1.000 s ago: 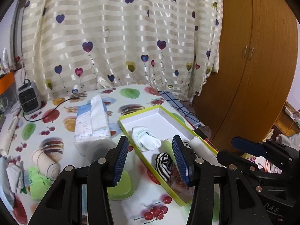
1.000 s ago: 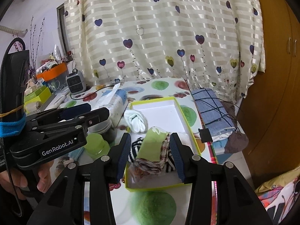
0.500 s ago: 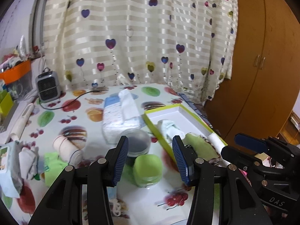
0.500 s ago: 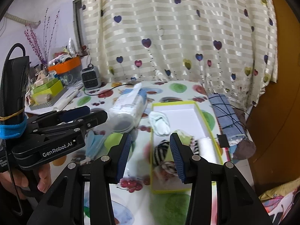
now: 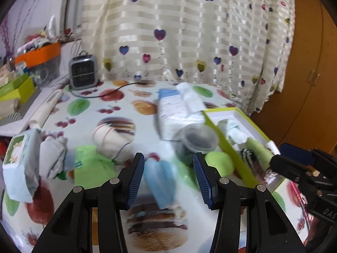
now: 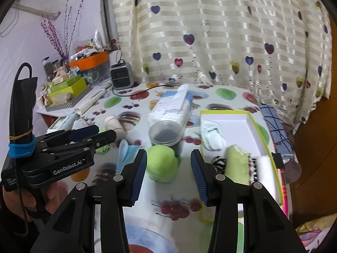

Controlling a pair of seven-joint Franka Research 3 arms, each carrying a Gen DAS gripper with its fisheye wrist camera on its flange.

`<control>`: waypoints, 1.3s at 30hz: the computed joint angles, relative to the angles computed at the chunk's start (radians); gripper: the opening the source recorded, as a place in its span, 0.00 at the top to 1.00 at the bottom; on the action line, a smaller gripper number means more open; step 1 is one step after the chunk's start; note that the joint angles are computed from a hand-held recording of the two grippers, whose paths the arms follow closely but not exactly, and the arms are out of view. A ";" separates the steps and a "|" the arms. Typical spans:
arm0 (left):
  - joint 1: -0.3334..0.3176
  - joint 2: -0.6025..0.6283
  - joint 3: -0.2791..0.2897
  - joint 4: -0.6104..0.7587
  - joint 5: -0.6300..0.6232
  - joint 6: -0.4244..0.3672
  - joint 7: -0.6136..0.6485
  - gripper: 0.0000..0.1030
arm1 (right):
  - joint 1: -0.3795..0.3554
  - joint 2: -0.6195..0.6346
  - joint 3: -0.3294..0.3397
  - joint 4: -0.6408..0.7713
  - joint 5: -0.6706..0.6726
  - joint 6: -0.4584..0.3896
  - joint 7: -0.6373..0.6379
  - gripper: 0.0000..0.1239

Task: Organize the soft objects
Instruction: 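Withdraw both tools from the tray toward the blue face mask on the table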

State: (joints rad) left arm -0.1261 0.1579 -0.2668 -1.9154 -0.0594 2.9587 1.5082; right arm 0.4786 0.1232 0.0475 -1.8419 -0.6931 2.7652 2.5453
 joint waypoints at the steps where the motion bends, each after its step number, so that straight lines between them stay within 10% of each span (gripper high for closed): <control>1: -0.002 -0.001 0.009 -0.005 0.010 0.000 -0.014 0.54 | 0.000 0.007 0.003 0.008 0.007 -0.001 -0.011 0.64; 23: 0.106 0.115 0.034 0.065 0.020 -0.091 -0.126 0.48 | 0.077 0.167 -0.029 0.199 0.224 -0.062 -0.277 0.64; 39: 0.062 0.181 0.092 0.113 0.155 -0.103 -0.226 0.44 | 0.120 0.384 -0.023 0.455 0.473 -0.190 -0.558 0.64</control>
